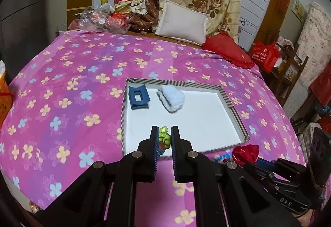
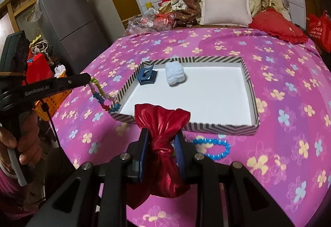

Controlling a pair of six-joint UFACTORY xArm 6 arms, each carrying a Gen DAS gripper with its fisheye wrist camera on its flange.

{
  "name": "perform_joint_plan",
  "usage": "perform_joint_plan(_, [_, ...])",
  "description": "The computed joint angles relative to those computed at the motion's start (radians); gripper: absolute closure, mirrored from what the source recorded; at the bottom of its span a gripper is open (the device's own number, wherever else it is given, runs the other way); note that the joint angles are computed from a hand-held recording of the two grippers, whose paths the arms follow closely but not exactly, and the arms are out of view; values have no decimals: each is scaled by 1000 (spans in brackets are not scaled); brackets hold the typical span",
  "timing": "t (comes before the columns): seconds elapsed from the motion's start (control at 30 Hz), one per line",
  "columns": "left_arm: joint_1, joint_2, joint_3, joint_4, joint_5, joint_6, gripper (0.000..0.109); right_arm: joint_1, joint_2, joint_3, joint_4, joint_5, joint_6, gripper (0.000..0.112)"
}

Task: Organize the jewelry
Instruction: 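Carry the green bracelet toward the box with left tool while right tool drops the red bow inside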

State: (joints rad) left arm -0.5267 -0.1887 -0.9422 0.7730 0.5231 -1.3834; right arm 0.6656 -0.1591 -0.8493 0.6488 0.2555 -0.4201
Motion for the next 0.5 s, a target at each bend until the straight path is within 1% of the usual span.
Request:
perform_joint_plan(0.23, [36,49,-40,-7,5,15,102,-5,70,-68,-9,9,13,87])
perform_joint_plan(0.5, [53,94,-71,-26,1,35,102,-14,146,-144,-51,16,45,87])
